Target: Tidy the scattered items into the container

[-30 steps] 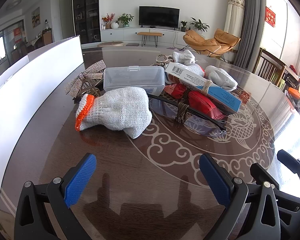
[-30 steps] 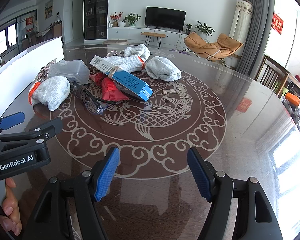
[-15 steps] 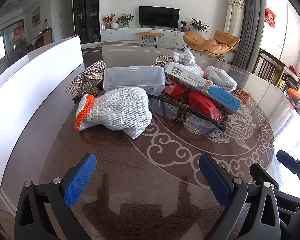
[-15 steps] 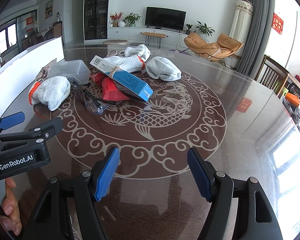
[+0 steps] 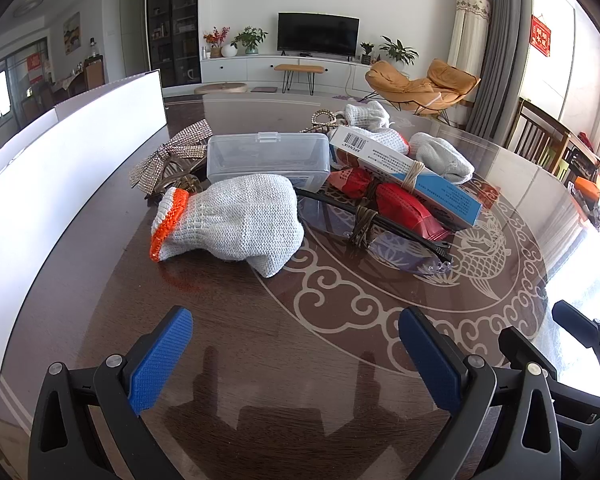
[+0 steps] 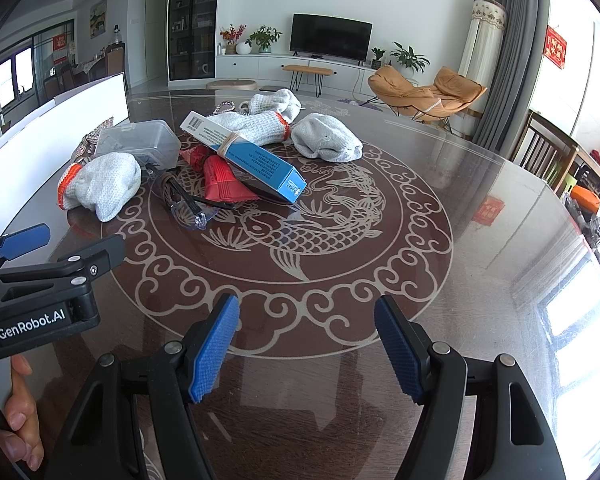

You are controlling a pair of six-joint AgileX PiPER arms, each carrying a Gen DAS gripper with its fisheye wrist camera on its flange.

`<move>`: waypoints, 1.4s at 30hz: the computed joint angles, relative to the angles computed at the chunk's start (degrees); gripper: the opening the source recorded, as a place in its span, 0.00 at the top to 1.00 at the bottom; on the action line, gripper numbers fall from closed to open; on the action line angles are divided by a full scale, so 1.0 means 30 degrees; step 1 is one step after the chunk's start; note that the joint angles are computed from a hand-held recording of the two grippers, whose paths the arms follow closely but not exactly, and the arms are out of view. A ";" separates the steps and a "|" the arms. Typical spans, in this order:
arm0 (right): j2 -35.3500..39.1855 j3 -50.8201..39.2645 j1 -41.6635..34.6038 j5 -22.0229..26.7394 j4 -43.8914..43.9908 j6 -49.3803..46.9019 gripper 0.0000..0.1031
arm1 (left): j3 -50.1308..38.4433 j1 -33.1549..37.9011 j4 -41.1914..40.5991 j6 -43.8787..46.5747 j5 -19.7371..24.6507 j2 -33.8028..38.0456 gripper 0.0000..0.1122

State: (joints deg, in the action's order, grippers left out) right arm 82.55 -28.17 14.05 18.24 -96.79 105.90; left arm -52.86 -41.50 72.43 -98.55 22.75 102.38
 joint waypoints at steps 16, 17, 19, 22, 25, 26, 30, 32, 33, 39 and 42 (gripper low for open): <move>0.0020 0.0020 -0.0042 -0.0048 -0.0286 0.0288 0.31 | 0.0060 0.0022 0.0210 -0.0228 -0.0058 0.0020 0.08; 0.0007 0.0025 -0.0037 -0.0043 -0.0291 0.0303 0.31 | 0.0084 0.0028 0.0265 -0.0285 -0.0064 0.0013 0.08; 0.0005 0.0042 -0.0028 -0.0028 -0.0437 0.0467 0.31 | 0.0098 0.0041 0.0284 -0.0303 -0.0085 0.0014 0.08; 0.0016 0.0028 -0.0037 -0.0045 -0.0342 0.0363 0.31 | 0.0113 0.0041 0.0358 -0.0383 -0.0094 0.0018 0.08; 0.0007 0.0044 -0.0035 -0.0042 -0.0477 0.0508 0.31 | 0.0100 0.0032 0.0371 -0.0409 -0.0107 0.0029 0.08; 0.0009 0.0051 -0.0041 -0.0045 -0.0557 0.0584 0.31 | 0.0089 0.0022 0.0373 -0.0421 -0.0098 0.0041 0.08; 0.0011 0.0049 -0.0053 -0.0059 -0.0562 0.0588 0.31 | 0.0117 0.0036 0.0441 -0.0487 -0.0119 0.0038 0.08; -0.0002 0.0063 -0.0061 -0.0070 -0.0659 0.0691 0.31 | 0.0089 0.0014 0.0447 -0.0512 -0.0107 0.0066 0.08; 0.0004 0.0064 -0.0070 -0.0076 -0.0708 0.0740 0.31 | 0.0083 0.0017 0.0447 -0.0511 -0.0112 0.0077 0.08; -0.0004 0.0078 -0.0080 -0.0086 -0.0850 0.0883 0.31 | 0.0056 -0.0002 0.0467 -0.0559 -0.0116 0.0104 0.08; -0.0002 0.0074 -0.0072 -0.0087 -0.0755 0.0799 0.31 | 0.0080 0.0008 0.0535 -0.0628 -0.0147 0.0104 0.08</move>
